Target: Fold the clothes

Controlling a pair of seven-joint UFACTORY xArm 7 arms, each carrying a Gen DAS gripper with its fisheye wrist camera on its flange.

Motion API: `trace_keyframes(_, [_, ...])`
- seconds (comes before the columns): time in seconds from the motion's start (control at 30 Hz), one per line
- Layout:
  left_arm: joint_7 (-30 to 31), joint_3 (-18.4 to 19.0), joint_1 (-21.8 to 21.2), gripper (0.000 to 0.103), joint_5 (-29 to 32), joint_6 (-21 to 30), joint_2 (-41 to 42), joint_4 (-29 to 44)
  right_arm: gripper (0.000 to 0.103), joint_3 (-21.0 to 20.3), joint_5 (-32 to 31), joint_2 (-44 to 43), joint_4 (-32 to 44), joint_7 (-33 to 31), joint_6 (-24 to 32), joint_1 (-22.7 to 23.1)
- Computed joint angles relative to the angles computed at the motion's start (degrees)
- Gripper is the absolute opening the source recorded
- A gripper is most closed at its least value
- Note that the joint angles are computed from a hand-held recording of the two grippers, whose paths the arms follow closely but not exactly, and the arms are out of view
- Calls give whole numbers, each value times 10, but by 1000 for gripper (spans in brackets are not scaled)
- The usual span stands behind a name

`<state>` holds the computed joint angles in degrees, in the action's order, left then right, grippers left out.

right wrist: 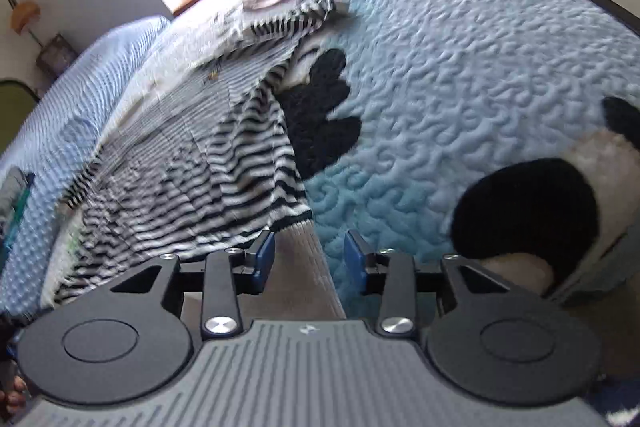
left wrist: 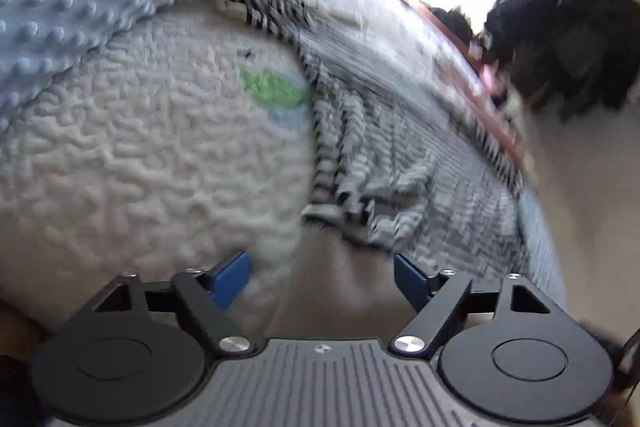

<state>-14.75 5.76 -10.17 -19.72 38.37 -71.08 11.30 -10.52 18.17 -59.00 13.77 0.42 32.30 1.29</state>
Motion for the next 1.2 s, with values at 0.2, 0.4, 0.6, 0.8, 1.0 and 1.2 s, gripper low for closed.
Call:
trace_keyframes(0.2, [25,3,-36,7,-18,9,-2,16,4,10,-1,-35,2,-13,9,10])
trace_keyframes(0.4, [33,-25,16,21,59,140,19,67,15,31,-58,-12,31,-15,90,-21])
trace_keyframes(0.6, [94,-6,41,55,100,129,33,136,33,-3,-56,4,77,-71,-4,11])
trace_keyframes(0.8, [220,20,7,69,101,-46,289,286,33,-59,94,300,287,-301,-145,145])
trace_keyframes(1.0, [300,30,5,74,57,-155,638,526,33,-100,314,659,638,-461,-61,162])
trace_keyframes(1.2, [331,-8,54,71,67,-51,937,832,33,-217,400,973,977,-430,94,177])
